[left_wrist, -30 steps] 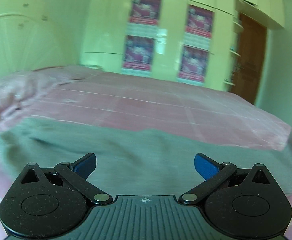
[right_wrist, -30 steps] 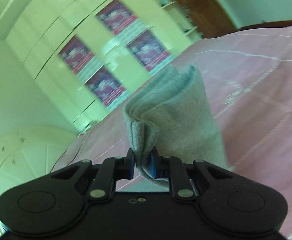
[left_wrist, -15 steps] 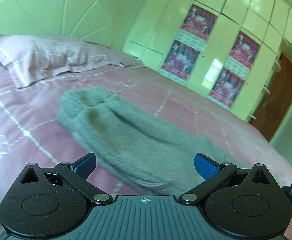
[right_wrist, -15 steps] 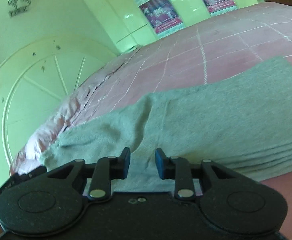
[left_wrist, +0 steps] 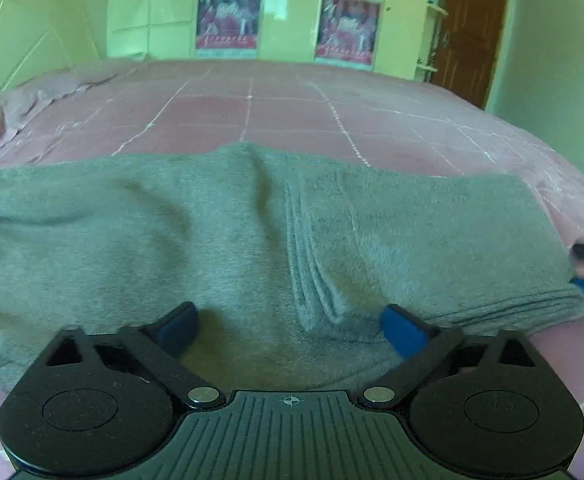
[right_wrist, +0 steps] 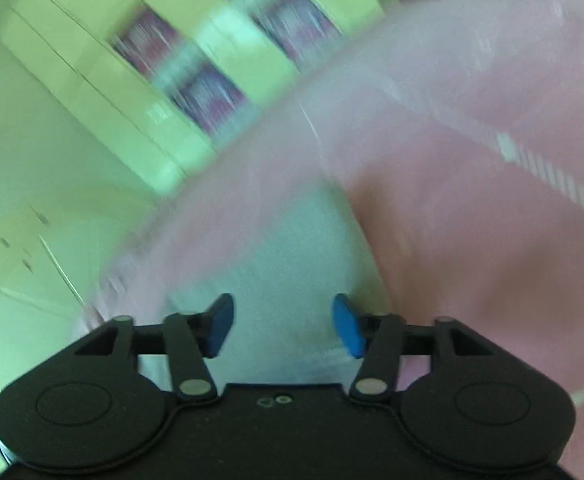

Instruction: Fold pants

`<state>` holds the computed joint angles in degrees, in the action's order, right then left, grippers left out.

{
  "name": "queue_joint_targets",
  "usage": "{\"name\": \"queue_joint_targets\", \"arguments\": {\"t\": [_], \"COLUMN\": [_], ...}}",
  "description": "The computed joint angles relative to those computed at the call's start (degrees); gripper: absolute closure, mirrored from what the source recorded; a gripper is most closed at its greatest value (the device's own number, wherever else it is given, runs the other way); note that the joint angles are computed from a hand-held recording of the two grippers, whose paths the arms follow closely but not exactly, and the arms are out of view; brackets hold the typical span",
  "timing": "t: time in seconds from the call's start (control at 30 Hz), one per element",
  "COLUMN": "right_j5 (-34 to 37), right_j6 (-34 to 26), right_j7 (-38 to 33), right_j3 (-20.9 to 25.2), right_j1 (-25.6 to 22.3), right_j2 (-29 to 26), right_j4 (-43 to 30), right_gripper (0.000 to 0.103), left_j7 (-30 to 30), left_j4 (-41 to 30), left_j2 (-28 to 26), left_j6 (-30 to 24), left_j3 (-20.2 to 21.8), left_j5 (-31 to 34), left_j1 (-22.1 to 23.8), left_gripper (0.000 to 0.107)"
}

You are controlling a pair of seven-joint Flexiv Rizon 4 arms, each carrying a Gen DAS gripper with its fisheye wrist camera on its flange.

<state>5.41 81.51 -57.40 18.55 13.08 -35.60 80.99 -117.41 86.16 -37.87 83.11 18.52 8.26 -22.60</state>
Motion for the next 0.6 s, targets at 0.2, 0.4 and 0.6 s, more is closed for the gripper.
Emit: {"name": "queue_joint_targets", "arguments": {"t": [0.2,0.4,0.6], "right_j5": [-4.98,-15.39,-23.88], "right_j6": [7.43,-5.38,-12.65], "right_j7": [1.51,1.65,2.14], "right_j3": [-6.8,-12.36,-19.47], "right_j1": [4.01,7.13,12.37], "right_j2": [-0.37,-7.78,-13.93], "right_j4": [-0.79,-16.2,-25.93], "right_gripper": [0.056,0.081,0.098], "left_j7": [-5.57,-19.25,-23.93], "left_j4": [1.22,3.43,4.09], "left_j2": [1.7,1.84,2.72], "left_j6": [1.28,-0.2,-2.31], "left_j3": [6.89,22.97,23.04], "left_j5": [2.92,6.8,9.61], "left_j1": [-4.63,-12.08,-7.86], "left_gripper": [0.004,0.004,0.004]}}
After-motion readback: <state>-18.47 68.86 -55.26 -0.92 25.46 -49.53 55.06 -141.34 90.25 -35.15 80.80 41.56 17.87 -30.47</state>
